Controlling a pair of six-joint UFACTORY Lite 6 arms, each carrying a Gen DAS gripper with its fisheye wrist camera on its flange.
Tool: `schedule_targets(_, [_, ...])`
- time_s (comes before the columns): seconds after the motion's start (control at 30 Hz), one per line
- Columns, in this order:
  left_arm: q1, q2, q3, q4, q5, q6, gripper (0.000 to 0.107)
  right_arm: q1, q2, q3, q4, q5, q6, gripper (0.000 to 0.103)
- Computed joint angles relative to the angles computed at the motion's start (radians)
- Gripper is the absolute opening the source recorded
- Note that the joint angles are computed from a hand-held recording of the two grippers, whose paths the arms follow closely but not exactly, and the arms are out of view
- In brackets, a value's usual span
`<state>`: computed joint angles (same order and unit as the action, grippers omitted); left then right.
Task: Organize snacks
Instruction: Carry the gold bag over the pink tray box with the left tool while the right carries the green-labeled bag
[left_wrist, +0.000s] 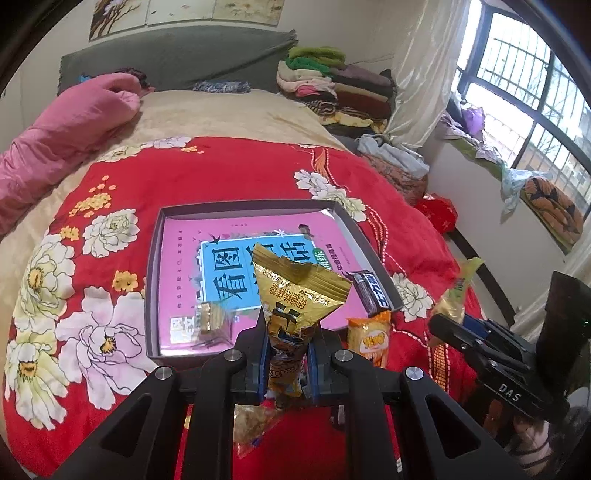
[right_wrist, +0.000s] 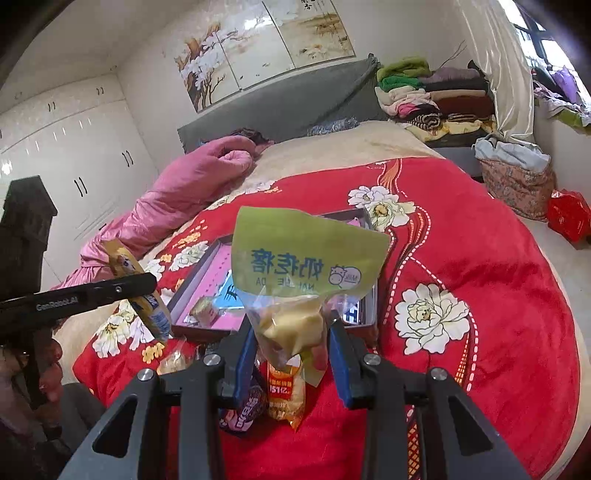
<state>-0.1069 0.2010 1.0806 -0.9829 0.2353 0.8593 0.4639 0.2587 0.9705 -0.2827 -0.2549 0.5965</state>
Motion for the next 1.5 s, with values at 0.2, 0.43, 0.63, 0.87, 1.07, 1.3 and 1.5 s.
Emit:
schedule_targets(0.2, [-0.011, 0.06, 0.068, 0.058, -0.002, -0.068, 0.016, -0.019, 0.013, 0.016, -0.063, -0.013, 0.065, 0.037])
schedule_targets(0.43, [-0.013, 0.118, 0.118, 0.076, -0.003, -0.099, 0.016, -0.032, 0.029, 0.035, -0.126, -0.024, 0.121, 0.037])
schedule_targets(0.63, [-0.017, 0.156, 0.158, 0.098, -0.004, -0.126, 0.016, -0.042, 0.045, 0.05, -0.184, -0.044, 0.171, 0.037])
schedule_targets(0.87, [-0.005, 0.206, 0.212, 0.143, 0.002, -0.174, 0.016, -0.04, 0.086, 0.099, -0.209, -0.044, 0.169, 0.037])
schedule_targets(1.07, [0.009, 0.252, 0.254, 0.152, -0.002, -0.178, 0.016, -0.051, 0.125, 0.148, -0.231, -0.045, 0.185, 0.037])
schedule_targets(1.3, [0.014, 0.316, 0.309, 0.194, 0.002, -0.215, 0.016, -0.068, 0.176, 0.208, -0.27, -0.038, 0.219, 0.037])
schedule_targets(1.5, [0.011, 0.338, 0.336, 0.204, 0.006, -0.224, 0.016, -0.078, 0.194, 0.234, -0.261, -0.047, 0.214, 0.037])
